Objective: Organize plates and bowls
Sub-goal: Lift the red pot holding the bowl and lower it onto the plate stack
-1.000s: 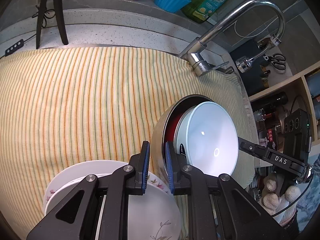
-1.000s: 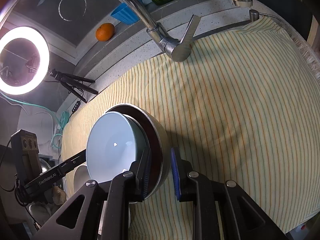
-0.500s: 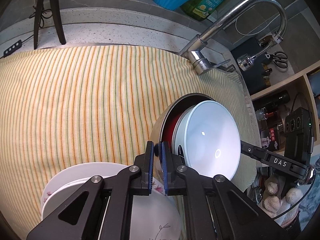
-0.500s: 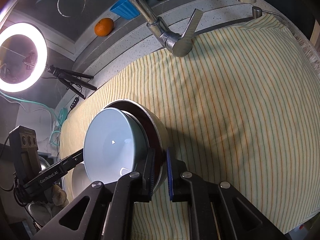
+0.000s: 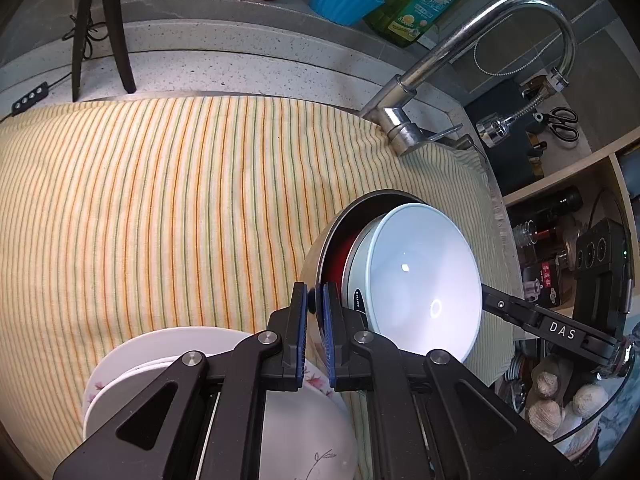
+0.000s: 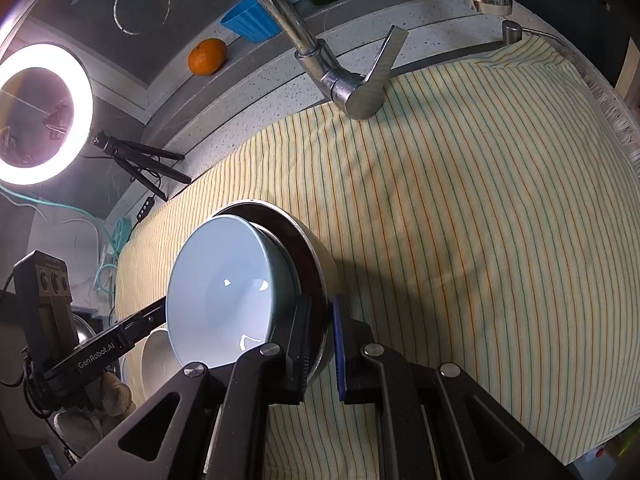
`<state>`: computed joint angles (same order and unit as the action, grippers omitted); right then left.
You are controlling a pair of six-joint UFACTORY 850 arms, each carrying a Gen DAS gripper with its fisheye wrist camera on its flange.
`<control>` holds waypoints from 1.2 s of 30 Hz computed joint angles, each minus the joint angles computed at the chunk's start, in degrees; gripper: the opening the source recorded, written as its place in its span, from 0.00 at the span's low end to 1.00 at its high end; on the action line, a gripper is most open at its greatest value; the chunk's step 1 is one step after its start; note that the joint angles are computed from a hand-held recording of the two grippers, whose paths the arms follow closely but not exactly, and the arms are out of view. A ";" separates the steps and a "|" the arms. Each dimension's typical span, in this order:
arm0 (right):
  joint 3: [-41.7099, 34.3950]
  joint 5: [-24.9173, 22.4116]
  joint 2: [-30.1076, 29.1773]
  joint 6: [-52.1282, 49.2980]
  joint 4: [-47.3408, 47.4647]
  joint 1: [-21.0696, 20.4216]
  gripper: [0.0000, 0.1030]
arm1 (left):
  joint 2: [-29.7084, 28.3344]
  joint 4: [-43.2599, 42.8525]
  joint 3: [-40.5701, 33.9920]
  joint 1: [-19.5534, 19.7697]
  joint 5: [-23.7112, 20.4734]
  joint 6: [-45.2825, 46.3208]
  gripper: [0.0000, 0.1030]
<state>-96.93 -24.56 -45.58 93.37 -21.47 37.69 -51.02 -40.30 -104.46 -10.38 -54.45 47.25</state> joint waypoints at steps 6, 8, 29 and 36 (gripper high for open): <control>-0.64 -0.95 0.17 0.23 -0.96 0.34 0.09 | 0.25 -0.43 -0.02 0.31 -0.04 0.26 0.06; -0.71 -1.00 0.27 0.38 -1.24 0.40 0.09 | 0.46 -0.60 0.22 0.33 0.22 0.52 0.06; -1.92 -2.61 0.73 3.57 -5.33 1.80 0.09 | 2.47 -2.75 2.16 1.16 0.86 2.31 0.06; -3.41 -3.87 0.84 4.71 -7.48 2.68 0.09 | 3.79 -4.03 3.25 2.05 1.04 3.58 0.06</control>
